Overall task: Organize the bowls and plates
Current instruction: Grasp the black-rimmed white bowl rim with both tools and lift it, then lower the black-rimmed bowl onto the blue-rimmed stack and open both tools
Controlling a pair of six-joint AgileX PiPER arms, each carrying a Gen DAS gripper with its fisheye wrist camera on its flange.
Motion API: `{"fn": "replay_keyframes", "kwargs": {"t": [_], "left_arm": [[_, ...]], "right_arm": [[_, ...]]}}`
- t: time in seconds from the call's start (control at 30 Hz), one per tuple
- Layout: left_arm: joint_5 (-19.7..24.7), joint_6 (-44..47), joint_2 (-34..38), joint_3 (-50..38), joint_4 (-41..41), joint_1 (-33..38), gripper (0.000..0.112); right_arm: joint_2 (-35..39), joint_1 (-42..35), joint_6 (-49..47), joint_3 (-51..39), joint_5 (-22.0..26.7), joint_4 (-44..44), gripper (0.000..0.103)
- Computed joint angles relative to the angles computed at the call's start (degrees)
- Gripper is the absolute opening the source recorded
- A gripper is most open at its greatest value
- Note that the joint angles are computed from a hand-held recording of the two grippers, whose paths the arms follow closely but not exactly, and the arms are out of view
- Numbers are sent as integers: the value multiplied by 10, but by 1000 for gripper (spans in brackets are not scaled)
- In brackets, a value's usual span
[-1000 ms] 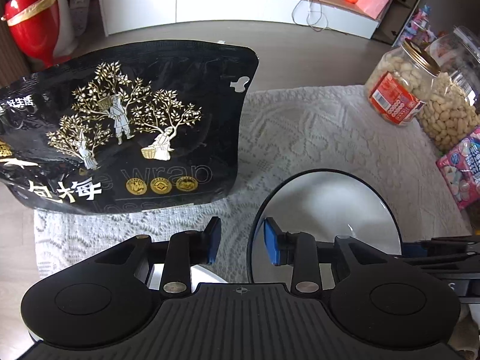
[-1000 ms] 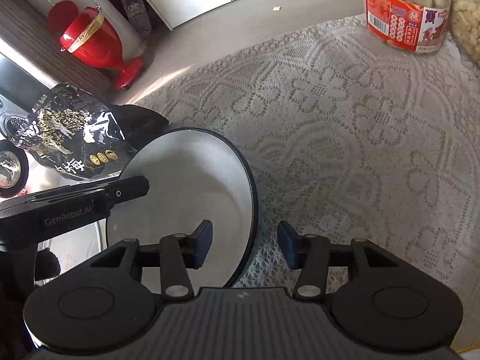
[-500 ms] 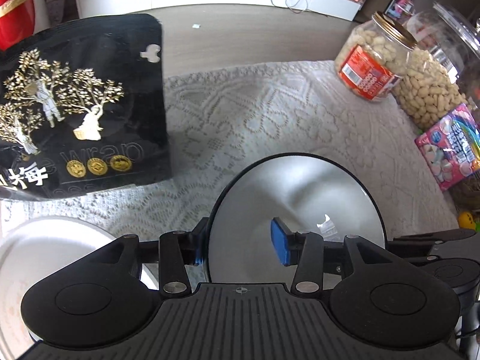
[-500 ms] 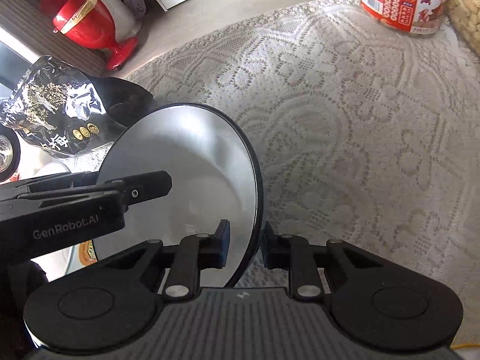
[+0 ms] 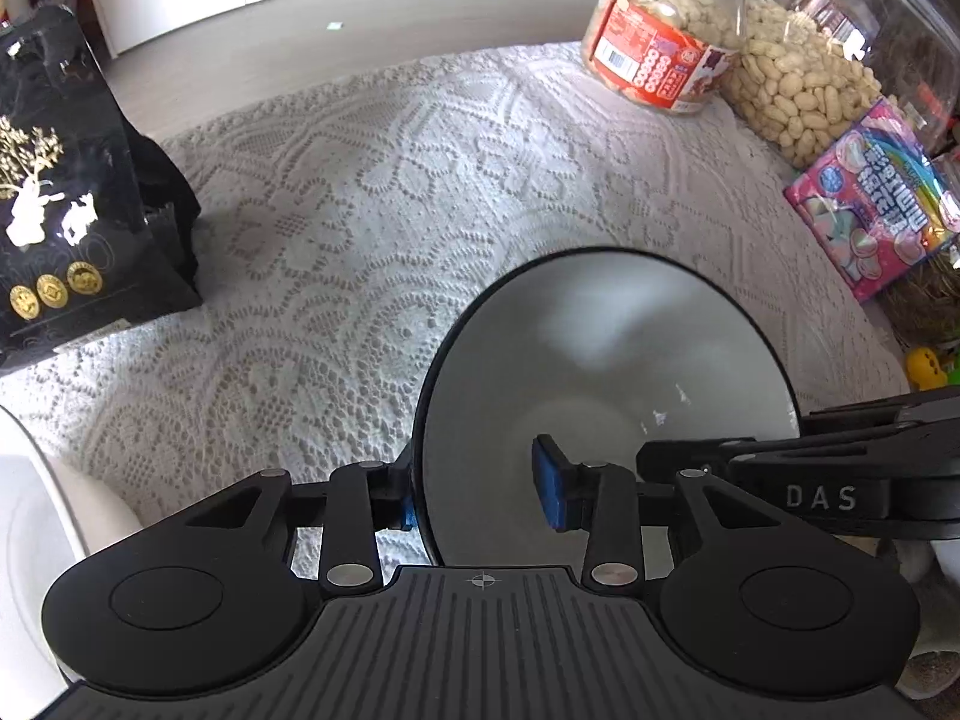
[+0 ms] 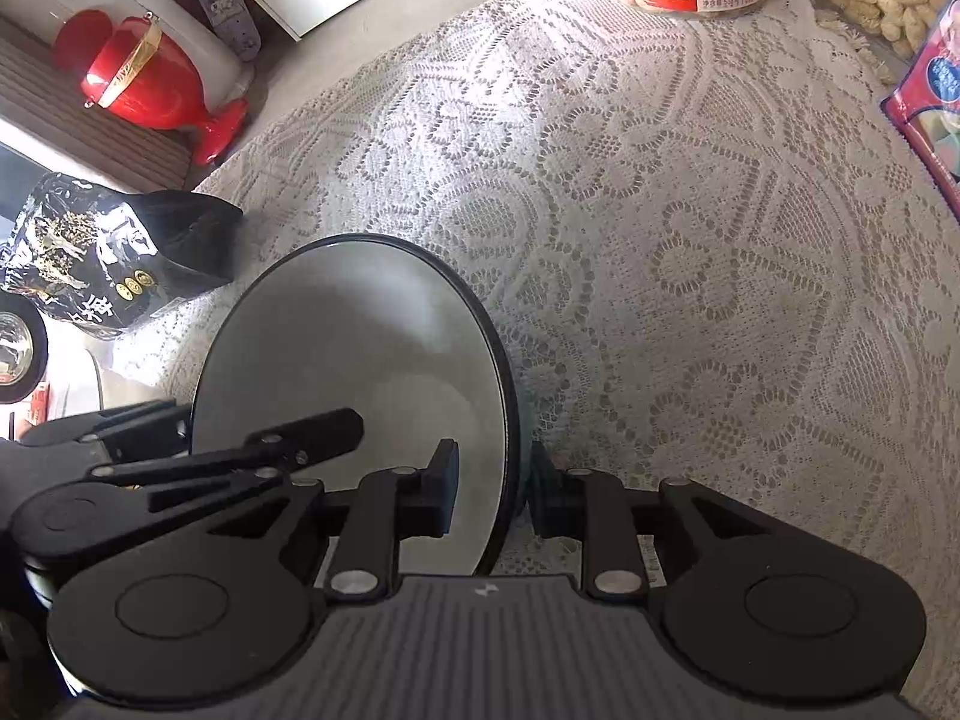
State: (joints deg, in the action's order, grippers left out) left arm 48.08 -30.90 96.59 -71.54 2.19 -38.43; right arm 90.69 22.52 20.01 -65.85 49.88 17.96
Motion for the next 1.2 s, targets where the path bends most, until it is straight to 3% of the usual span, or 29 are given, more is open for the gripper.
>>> {"fn": "replay_keyframes", "kwargs": {"t": [0.03,0.2,0.6,0.77,0.97,1.2], "left_arm": [[-4,4,4,3,-10,3,43],[-24,13,0,16,-31,13,43],[-56,-50,-12,41,10,-6,46],[-27,-52,-6,23,-11,5,43],[7,-79,-37,8,7,-19,43],[36,-148,-113,-22,46,-118,43]], "right_arm": [[1,-1,-4,1,-4,2,26],[5,1,-13,4,-9,10,26],[1,11,3,11,-25,-12,25],[-2,41,47,2,-20,-67,25],[-48,53,85,-9,17,-99,25],[-198,80,126,-13,118,-175,25]]}}
